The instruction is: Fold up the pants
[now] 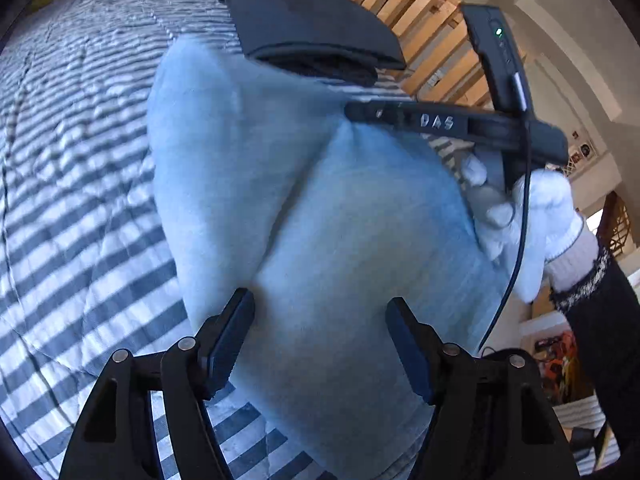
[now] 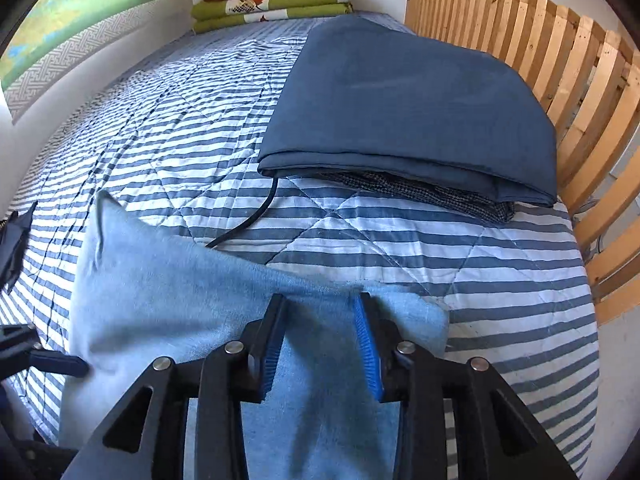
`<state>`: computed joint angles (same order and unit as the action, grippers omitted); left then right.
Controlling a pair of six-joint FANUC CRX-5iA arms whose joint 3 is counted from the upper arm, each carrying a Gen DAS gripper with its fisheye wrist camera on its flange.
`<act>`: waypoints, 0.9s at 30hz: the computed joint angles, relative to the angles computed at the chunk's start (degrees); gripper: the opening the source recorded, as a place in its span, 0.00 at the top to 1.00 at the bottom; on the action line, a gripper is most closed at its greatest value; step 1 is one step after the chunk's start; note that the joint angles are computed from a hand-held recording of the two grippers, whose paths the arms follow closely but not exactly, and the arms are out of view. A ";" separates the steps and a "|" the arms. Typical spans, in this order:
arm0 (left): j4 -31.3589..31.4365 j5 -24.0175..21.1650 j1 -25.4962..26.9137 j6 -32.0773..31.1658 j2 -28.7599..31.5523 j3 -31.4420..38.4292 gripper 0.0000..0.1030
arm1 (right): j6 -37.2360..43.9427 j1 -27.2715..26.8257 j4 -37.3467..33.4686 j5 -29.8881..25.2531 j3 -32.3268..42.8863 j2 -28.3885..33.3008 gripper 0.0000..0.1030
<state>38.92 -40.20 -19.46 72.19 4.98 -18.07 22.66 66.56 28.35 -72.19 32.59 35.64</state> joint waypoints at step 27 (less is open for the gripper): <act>-1.66 -3.31 6.92 9.78 3.38 4.66 0.22 | -38.47 13.55 7.96 4.32 -31.17 -21.53 0.38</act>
